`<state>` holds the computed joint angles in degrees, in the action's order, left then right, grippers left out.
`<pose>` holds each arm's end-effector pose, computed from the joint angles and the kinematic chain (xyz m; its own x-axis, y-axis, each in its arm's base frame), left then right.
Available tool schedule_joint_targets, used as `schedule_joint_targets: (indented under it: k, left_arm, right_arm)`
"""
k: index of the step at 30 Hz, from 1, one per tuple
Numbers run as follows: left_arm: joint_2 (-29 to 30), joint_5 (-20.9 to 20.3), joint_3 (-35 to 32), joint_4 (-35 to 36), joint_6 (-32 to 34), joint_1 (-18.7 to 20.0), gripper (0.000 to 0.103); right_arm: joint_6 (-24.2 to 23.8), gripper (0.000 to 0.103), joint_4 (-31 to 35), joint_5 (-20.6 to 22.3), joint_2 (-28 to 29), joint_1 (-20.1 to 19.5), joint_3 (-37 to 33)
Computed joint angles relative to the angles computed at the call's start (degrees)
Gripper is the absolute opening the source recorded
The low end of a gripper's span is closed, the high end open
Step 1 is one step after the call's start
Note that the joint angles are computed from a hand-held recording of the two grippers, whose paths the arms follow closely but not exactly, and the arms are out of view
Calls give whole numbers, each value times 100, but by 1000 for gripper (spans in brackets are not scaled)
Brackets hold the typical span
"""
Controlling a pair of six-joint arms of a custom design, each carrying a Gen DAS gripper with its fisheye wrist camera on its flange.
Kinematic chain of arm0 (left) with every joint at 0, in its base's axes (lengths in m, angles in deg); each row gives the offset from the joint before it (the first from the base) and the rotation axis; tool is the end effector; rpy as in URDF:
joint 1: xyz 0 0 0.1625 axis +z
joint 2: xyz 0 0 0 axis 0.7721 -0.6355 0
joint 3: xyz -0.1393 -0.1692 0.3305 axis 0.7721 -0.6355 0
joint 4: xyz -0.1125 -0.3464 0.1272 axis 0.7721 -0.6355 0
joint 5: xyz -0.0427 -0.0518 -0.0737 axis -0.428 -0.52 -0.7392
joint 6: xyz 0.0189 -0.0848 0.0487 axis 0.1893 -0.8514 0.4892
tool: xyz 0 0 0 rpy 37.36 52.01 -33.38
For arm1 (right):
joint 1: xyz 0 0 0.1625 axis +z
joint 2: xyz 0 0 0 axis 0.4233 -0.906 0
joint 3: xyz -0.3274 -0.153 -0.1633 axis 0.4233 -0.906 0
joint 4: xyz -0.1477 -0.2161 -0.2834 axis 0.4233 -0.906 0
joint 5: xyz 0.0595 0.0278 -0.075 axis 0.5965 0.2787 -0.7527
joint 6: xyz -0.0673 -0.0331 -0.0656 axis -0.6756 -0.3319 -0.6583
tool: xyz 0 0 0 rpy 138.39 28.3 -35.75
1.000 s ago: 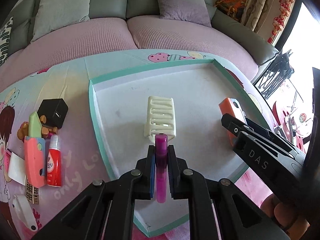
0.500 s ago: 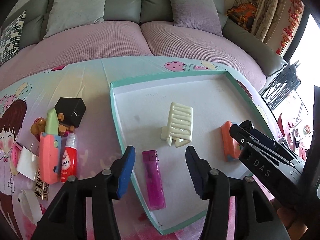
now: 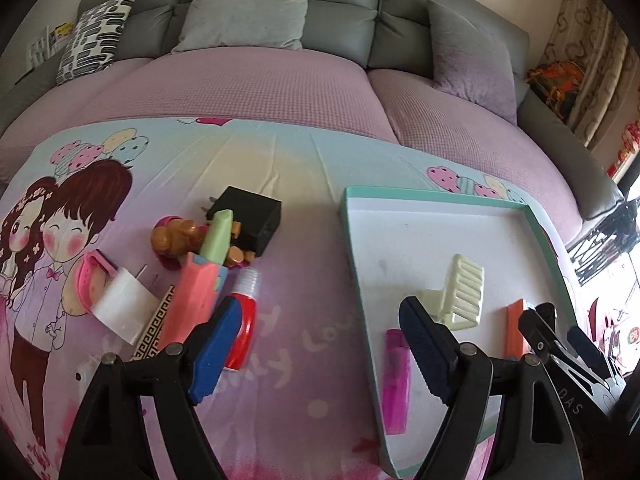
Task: Organize rigid objects
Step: 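Withdraw both tools from the tray toward the remaining objects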
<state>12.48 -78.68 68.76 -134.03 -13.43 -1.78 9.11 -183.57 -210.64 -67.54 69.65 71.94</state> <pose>-0.2100 -0.5696 0.0784 -0.7845 -0.3354 -0.5216 0.1325 0.7310 -0.6693 0.1318 -0.6130 0.1514 -0.7305 -0.0675 0.6795 -0.4967 0.7353 -0.4610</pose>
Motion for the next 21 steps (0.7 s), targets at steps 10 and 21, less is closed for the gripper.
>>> schedule_joint_targets:
  k: [10, 21]
  left_arm:
    - [-83, 657, 122, 589, -761, 49, 99]
    - [-265, 897, 353, 524, -1131, 3, 99]
  right_arm:
    - [-152, 103, -58, -33, 73, 55, 18]
    - [-220, 103, -62, 52, 54, 104, 60]
